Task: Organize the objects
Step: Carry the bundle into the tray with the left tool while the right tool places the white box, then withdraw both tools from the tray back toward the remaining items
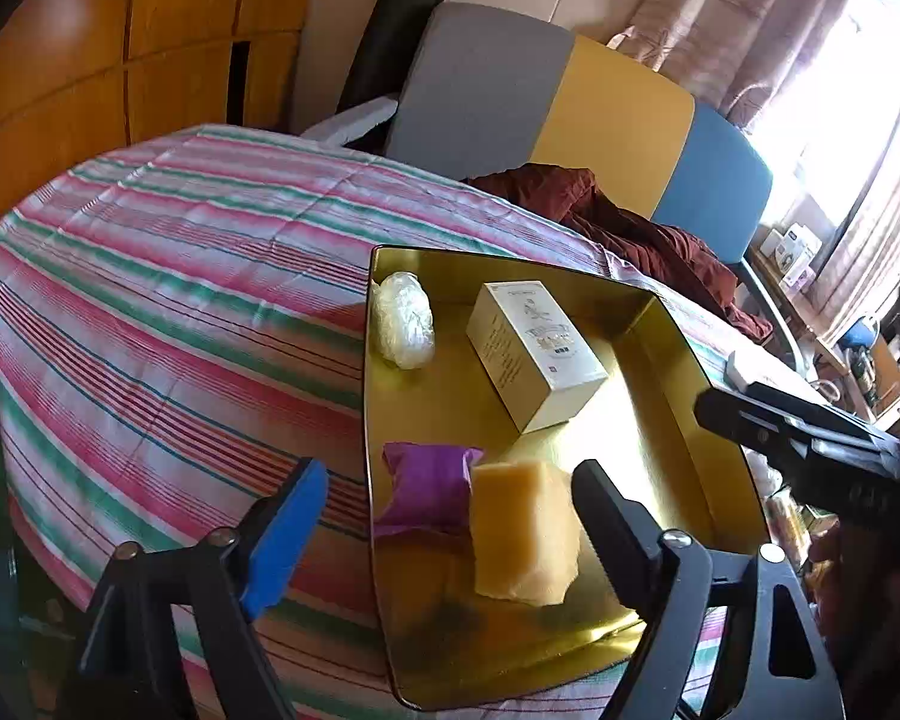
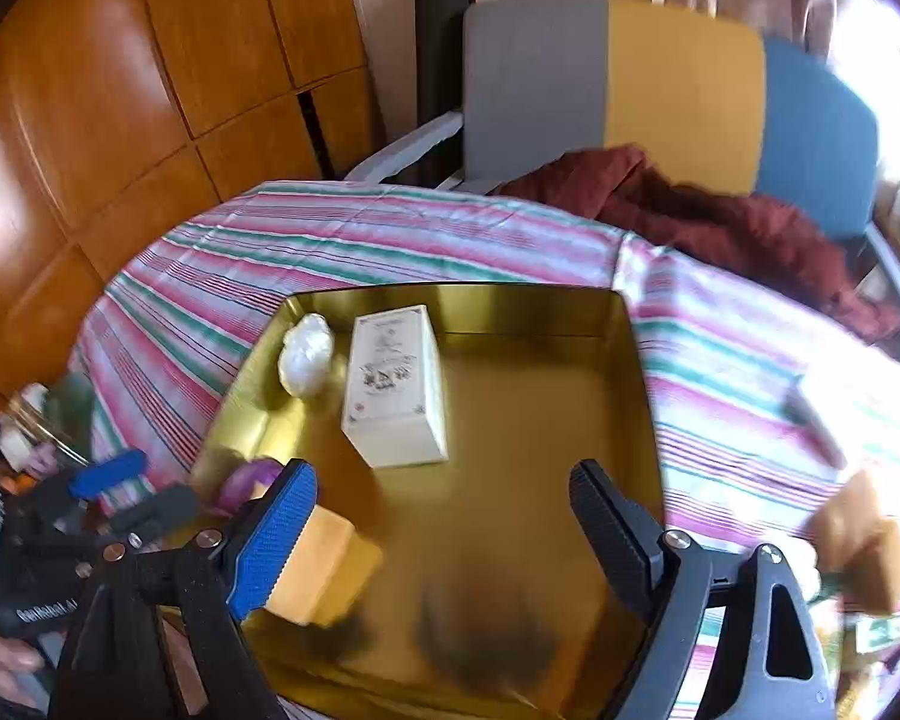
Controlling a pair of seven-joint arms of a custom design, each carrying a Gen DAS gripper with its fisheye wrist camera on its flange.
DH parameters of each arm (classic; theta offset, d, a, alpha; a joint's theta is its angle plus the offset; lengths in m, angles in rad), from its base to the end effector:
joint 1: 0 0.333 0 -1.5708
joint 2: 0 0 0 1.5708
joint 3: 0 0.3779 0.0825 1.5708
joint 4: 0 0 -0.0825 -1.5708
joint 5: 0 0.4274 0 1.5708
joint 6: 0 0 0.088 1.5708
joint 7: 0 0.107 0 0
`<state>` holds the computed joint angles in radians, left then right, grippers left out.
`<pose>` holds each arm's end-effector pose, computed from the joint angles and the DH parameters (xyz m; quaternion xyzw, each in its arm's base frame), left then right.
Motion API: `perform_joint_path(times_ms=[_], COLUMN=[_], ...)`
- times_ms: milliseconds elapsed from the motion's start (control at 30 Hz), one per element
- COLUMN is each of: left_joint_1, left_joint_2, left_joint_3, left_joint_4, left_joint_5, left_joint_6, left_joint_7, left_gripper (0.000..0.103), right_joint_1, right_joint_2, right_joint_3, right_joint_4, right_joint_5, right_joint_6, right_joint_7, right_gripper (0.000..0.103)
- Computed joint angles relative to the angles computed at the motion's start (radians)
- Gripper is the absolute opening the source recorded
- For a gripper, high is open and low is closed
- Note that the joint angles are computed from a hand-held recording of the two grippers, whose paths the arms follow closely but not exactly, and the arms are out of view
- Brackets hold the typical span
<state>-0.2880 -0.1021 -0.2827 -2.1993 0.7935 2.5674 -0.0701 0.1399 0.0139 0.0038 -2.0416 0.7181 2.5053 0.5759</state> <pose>0.4796 -0.3263 0.5116 -0.7989 0.4825 -0.2904 0.2113 0.6235 0.0854 0.5239 -0.8423 0.4193 -0.1015 0.3230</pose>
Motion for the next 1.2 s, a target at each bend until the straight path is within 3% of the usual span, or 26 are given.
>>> perform_joint_path(times_ms=[167, 267, 367, 400, 500, 567, 633, 700, 800, 1000, 1200], left_joint_1=[-0.019, -0.034, -0.049, -0.053, -0.068, -0.079, -0.089, -0.099, -0.112, -0.13, -0.143], left_joint_2=[0.007, 0.009, 0.01, 0.012, 0.024, 0.036, 0.047, 0.058, 0.074, 0.1, 0.125], left_joint_3=[-0.023, -0.036, -0.042, -0.043, -0.047, -0.051, -0.052, -0.052, -0.05, -0.046, -0.04], left_joint_4=[0.032, 0.051, 0.066, 0.07, 0.093, 0.11, 0.124, 0.137, 0.153, 0.178, 0.2], left_joint_5=[0.034, 0.074, 0.11, 0.117, 0.138, 0.15, 0.156, 0.16, 0.161, 0.152, 0.139], left_joint_6=[-0.091, -0.151, -0.182, -0.187, -0.202, -0.215, -0.225, -0.23, -0.237, -0.243, -0.237], left_joint_7=[-0.004, -0.021, -0.026, -0.024, -0.006, 0.015, 0.029, 0.045, 0.062, 0.095, 0.131], left_gripper=[0.089, 0.094, 0.095, 0.095, 0.095, 0.095, 0.096, 0.096, 0.096, 0.096, 0.096], right_joint_1=[0.011, 0.042, 0.086, 0.084, 0.021, -0.006, -0.022, -0.032, -0.049, -0.083, -0.125], right_joint_2=[-0.078, -0.116, -0.123, -0.121, -0.11, -0.102, -0.099, -0.098, -0.093, -0.107, -0.099], right_joint_3=[-0.002, -0.02, -0.026, -0.024, -0.02, -0.023, -0.03, -0.038, -0.065, -0.085, -0.1], right_joint_4=[-0.097, -0.132, -0.134, -0.133, -0.145, -0.146, -0.153, -0.158, -0.149, -0.172, -0.158], right_joint_5=[0.108, 0.331, 0.595, 0.601, 0.326, 0.2, 0.13, 0.092, 0.135, 0.171, 0.136], right_joint_6=[0.179, 0.312, 0.506, 0.528, 0.439, 0.389, 0.35, 0.309, 0.198, 0.156, 0.142], right_joint_7=[-0.131, -0.332, -0.564, -0.557, -0.231, -0.089, -0.019, 0.009, -0.005, -0.048, -0.024], right_gripper=[0.088, 0.088, 0.088, 0.088, 0.088, 0.088, 0.081, 0.076, 0.076, 0.084, 0.085])
